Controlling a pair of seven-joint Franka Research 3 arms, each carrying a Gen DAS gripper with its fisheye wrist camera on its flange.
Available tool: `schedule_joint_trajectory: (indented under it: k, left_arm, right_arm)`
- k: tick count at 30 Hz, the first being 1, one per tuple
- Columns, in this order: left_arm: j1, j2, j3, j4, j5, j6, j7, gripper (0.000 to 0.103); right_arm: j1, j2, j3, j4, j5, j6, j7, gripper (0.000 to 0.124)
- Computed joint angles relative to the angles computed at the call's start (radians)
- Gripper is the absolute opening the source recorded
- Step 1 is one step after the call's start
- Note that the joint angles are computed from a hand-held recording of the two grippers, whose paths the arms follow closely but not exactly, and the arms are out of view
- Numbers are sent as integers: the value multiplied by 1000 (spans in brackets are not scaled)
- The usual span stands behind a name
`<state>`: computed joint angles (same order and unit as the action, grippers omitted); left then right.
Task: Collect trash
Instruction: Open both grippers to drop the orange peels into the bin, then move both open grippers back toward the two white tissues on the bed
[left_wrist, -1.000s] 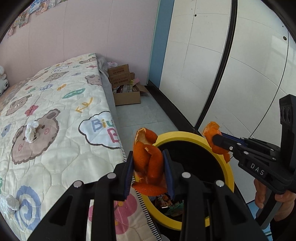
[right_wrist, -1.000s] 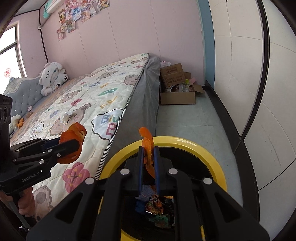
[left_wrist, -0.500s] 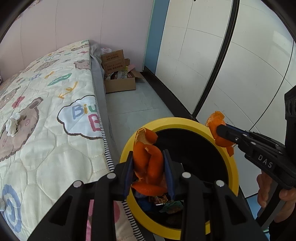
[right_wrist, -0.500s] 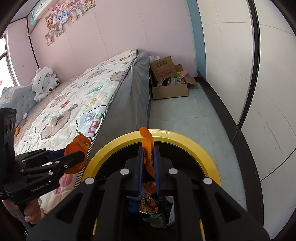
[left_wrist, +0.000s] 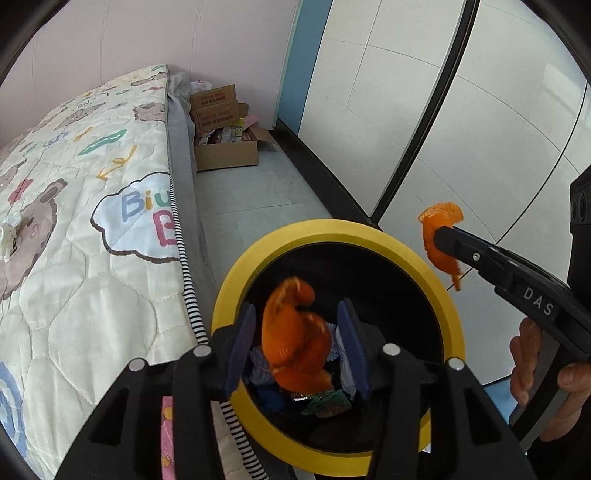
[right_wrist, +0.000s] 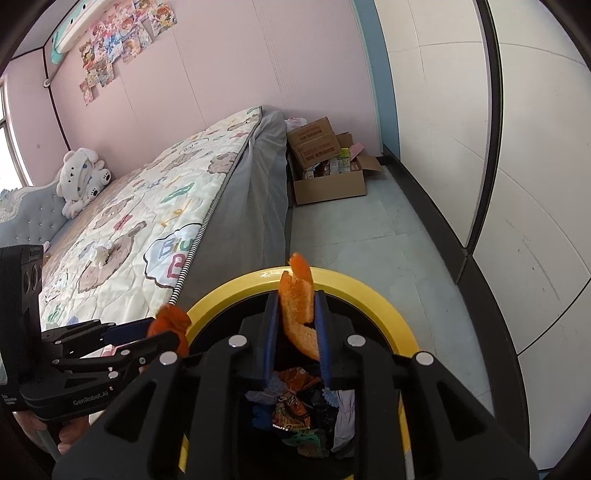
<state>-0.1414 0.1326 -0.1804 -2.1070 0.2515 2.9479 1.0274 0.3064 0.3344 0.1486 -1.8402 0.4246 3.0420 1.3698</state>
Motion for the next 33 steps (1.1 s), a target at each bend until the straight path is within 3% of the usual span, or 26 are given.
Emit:
schedule_joint_trajectory:
  k: [3, 5, 17, 26, 33]
  left_arm:
    - [-11, -10, 10, -3, 41, 5, -35, 56]
    - [-18, -22, 20, -11, 77, 15, -72, 61]
    - [0, -109, 34, -65, 219, 43, -228, 80]
    - [76, -236, 19, -153, 359, 36, -375, 90]
    - [166, -349, -8, -238, 424, 28, -460, 94]
  right_arm:
    - [-11, -3, 9, -5, 15, 3, -4, 31]
    - [-15, -7, 14, -13, 28, 12, -8, 40]
    - [-31, -72, 32, -65, 79, 39, -25, 54]
    - [14, -113, 22, -61, 69, 33, -20, 68]
    - [80, -118, -7, -24, -20, 8, 33, 76]
